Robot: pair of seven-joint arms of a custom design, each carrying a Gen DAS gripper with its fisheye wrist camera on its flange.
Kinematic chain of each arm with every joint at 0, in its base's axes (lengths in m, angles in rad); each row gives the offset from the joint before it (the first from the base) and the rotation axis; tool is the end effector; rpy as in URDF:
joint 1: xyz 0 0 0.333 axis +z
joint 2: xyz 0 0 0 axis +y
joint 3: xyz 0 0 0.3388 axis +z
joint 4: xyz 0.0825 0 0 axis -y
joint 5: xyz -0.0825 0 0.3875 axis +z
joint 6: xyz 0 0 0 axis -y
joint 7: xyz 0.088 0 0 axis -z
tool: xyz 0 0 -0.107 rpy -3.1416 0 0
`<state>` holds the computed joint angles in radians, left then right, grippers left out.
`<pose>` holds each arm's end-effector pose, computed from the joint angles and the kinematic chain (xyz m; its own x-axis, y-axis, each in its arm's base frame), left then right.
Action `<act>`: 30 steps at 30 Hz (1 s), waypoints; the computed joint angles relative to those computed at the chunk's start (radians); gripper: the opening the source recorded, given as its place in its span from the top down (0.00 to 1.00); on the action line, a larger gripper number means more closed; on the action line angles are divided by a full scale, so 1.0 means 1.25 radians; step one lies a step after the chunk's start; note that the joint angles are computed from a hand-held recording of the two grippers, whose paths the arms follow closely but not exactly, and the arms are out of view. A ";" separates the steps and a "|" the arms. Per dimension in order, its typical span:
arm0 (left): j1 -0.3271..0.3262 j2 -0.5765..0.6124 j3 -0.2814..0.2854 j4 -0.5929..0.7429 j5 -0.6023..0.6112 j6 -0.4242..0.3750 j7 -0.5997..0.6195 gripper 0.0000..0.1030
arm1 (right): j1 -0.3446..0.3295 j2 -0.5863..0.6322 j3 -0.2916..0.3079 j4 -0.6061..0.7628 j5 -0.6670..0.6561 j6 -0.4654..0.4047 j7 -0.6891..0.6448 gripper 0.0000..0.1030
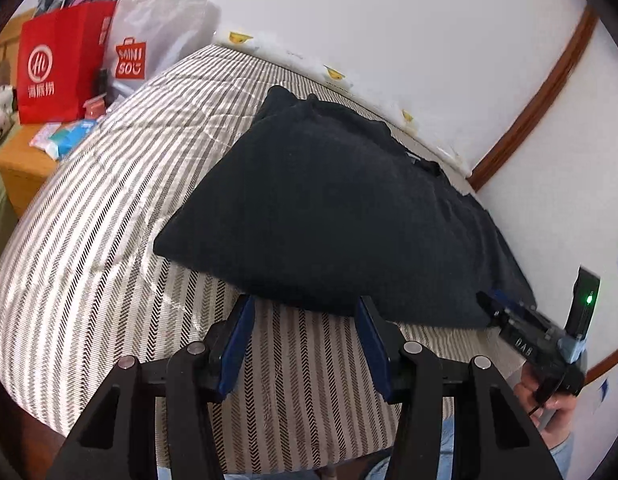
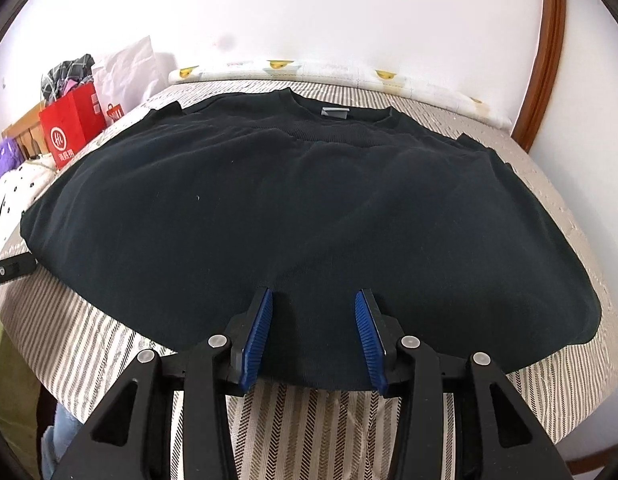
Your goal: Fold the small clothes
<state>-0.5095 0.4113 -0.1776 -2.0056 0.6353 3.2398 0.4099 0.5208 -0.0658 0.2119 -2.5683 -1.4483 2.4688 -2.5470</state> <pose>0.4762 -0.4512 0.3620 -0.2750 -0.8446 0.4593 -0.8218 -0.0414 -0.5682 0.3262 0.2956 0.3030 -0.2243 -0.9735 0.0446 -0.6563 0.1170 -0.7454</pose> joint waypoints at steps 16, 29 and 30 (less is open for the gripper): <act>-0.014 0.090 0.016 0.127 -0.056 -0.016 -0.022 0.55 | 0.001 0.009 -0.001 -0.001 -0.024 -0.009 0.042 0.57; -0.123 0.031 0.083 0.230 0.154 -0.246 -0.147 0.86 | -0.012 -0.112 0.001 -0.091 -0.066 0.060 0.090 0.58; -0.119 0.033 0.069 0.248 0.164 -0.257 -0.141 0.87 | -0.013 -0.136 0.005 -0.108 -0.060 0.052 0.095 0.58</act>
